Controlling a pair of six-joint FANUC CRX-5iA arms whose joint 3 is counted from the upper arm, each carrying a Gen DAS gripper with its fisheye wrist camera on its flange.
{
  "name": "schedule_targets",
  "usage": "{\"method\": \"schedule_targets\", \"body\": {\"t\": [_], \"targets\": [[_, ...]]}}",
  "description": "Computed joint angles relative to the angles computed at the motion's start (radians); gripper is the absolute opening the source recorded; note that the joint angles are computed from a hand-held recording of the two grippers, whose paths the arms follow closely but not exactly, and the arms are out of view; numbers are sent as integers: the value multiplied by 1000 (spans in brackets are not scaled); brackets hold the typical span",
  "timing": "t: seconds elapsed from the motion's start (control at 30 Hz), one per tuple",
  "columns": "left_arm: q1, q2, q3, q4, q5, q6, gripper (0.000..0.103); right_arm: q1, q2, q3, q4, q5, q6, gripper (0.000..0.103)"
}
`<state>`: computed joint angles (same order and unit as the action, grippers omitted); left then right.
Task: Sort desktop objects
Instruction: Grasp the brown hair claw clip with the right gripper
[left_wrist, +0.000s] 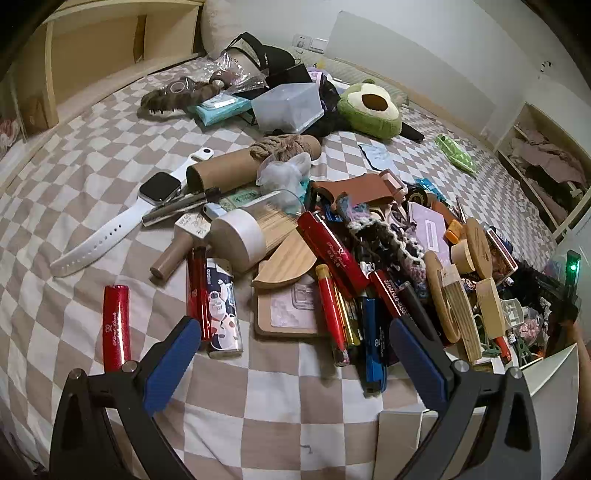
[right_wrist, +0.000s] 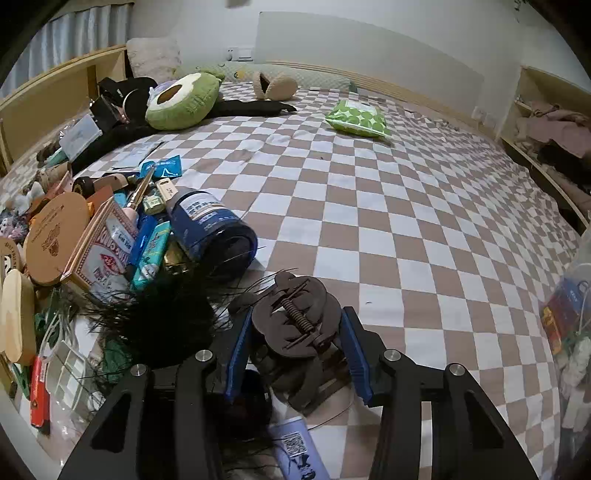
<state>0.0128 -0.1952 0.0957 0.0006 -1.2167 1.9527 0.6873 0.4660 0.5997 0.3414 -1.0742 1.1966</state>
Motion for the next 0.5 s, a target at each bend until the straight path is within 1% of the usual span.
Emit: {"method": "schedule_targets", "body": {"t": [0.1, 0.27, 0.5], "targets": [[-4, 1, 3, -5, -1, 5, 103, 2, -3, 9, -17, -8, -13, 48], [-9, 0, 2, -2, 10, -4, 103, -15, -20, 25, -55, -27, -82, 47], [-1, 12, 10, 53, 44, -70, 103, -55, -89, -7, -141, -5, -202, 47]]}}
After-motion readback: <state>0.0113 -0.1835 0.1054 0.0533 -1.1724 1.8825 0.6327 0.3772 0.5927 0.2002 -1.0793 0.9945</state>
